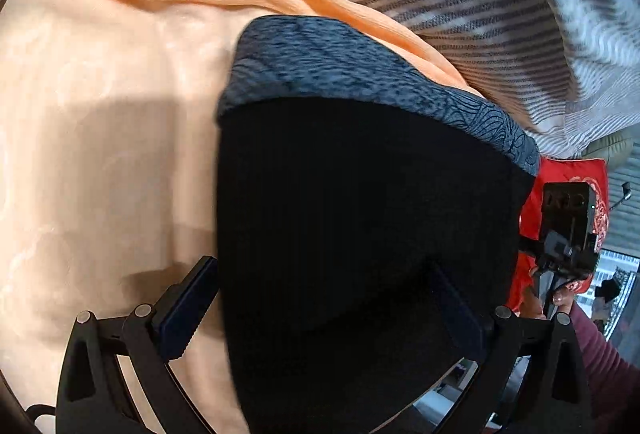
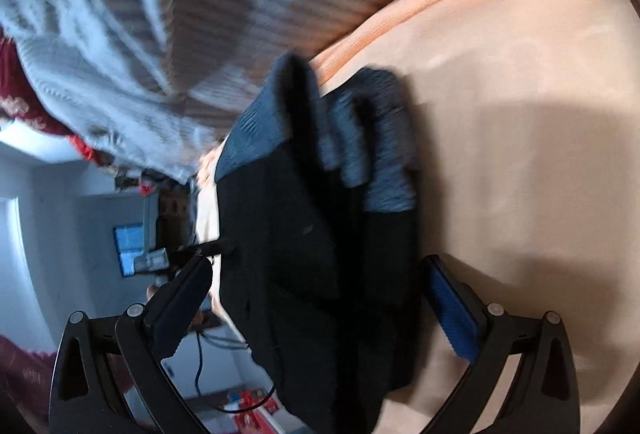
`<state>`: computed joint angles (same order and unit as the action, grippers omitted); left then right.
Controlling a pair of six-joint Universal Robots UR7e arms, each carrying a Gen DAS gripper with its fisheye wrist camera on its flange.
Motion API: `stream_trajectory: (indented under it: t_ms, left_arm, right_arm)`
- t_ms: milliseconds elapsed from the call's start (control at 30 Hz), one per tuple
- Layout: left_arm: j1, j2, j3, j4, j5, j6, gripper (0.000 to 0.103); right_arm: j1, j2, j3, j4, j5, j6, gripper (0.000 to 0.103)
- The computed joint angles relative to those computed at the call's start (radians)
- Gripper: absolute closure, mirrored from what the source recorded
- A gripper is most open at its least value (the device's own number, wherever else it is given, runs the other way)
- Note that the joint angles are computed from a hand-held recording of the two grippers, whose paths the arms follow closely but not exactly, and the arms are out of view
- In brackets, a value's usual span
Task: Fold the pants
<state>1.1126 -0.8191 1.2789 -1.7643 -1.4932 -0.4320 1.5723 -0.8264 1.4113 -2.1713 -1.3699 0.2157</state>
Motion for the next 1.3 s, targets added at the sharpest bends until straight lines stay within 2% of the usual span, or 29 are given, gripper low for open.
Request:
stream_trajectory:
  t_ms: [67,167,233,267,300,367,400,467,700,967,1067,1200,1267,1300]
  left_arm:
    - [-0.003,0.008,-0.010,-0.001,0.012,-0.003,0.000]
    - [-0.024,0.006,0.004,-0.024,0.057,-0.023,0.000]
    - [-0.041,-0.006,0.024,-0.049,0.079,-0.018,0.011]
    - [-0.048,-0.013,0.034,-0.062,0.083,-0.016,0.014]
    - [-0.056,-0.025,0.046,-0.074,0.086,-0.012,0.021]
    - [-0.069,-0.036,0.056,-0.079,0.102,-0.017,0.026]
    - [-0.076,-0.042,0.060,-0.081,0.109,-0.025,0.029]
    - [-0.090,-0.052,0.066,-0.085,0.121,-0.038,0.032]
    - [-0.139,-0.110,0.079,-0.037,0.133,-0.089,0.032]
    - [-0.195,-0.232,0.220,-0.037,0.145,-0.171,0.032]
    - [-0.194,-0.256,0.286,-0.070,0.131,-0.204,0.032]
    - [-0.179,-0.279,0.363,-0.099,0.155,-0.207,0.032]
    - [-0.175,-0.295,0.392,-0.128,0.169,-0.211,0.032]
    - [-0.179,-0.300,0.399,-0.139,0.178,-0.213,0.028]
  right_arm:
    - [0.004,0.013,0.000,-0.006,-0.003,0.007,0.000]
    - [0.005,0.013,0.019,-0.066,-0.005,0.096,0.001]
    - [0.010,0.006,0.015,-0.051,-0.047,0.132,0.016]
    - [0.010,0.000,0.020,-0.046,-0.058,0.145,0.031]
    - [0.004,-0.012,0.037,-0.064,-0.035,0.154,0.039]
    - [0.004,-0.027,0.056,-0.087,-0.013,0.163,0.050]
    - [0.009,-0.031,0.056,-0.086,-0.017,0.164,0.052]
    - [0.020,-0.037,0.058,-0.090,-0.022,0.176,0.053]
    - [0.042,-0.093,0.103,-0.074,0.018,0.205,0.054]
    - [0.067,-0.175,0.186,-0.042,0.023,0.196,0.054]
    - [0.076,-0.189,0.226,-0.057,-0.004,0.207,0.054]
    - [0.076,-0.204,0.292,-0.108,-0.055,0.231,0.053]
    - [0.094,-0.205,0.301,-0.114,-0.110,0.216,0.050]
    - [0.102,-0.208,0.306,-0.126,-0.134,0.213,0.048]
